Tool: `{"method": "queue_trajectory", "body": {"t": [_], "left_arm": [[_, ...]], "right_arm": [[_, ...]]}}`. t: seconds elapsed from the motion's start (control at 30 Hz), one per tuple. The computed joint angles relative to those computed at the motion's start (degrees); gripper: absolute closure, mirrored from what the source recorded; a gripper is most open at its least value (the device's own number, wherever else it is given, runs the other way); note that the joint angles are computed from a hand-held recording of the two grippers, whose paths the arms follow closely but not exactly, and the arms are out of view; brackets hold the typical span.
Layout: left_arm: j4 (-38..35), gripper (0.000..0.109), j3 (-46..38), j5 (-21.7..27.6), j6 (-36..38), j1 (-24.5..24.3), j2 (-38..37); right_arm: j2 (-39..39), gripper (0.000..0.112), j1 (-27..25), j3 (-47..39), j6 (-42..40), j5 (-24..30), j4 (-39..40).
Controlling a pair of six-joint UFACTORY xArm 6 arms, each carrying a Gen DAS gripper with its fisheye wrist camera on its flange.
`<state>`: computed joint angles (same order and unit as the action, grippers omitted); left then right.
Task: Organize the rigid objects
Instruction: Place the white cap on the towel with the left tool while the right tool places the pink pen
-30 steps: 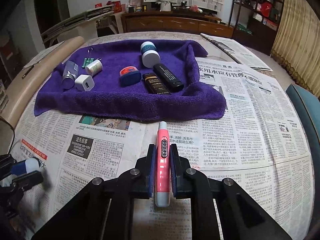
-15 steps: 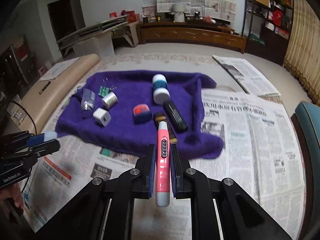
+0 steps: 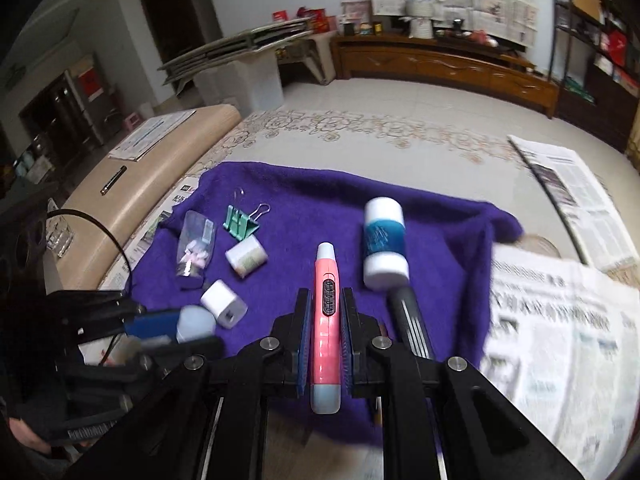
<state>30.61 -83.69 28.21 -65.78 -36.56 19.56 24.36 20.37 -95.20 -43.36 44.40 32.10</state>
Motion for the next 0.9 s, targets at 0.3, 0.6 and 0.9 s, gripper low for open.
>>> {"method": "queue_trajectory", "body": {"t": [0.3, 0.6, 0.9], "left_arm": [[-3.9, 0.086, -3.7, 2.3, 5.4, 1.2, 3.8], [-7.2, 0.085, -10.7, 8.4, 14.5, 0.1, 9.0], [-7.5, 0.085, -12.8, 11.2, 15.3, -0.6, 10.0]], "right_arm": [[13.9, 0.098, -0.5, -17.8, -2.0, 10.3, 0.7], [21.7, 0.099, -0.4, -29.2, -3.0, 16.5, -4.0], [22.1, 0.099, -1.0, -29.3, -6.0, 17.4, -4.0]]}}
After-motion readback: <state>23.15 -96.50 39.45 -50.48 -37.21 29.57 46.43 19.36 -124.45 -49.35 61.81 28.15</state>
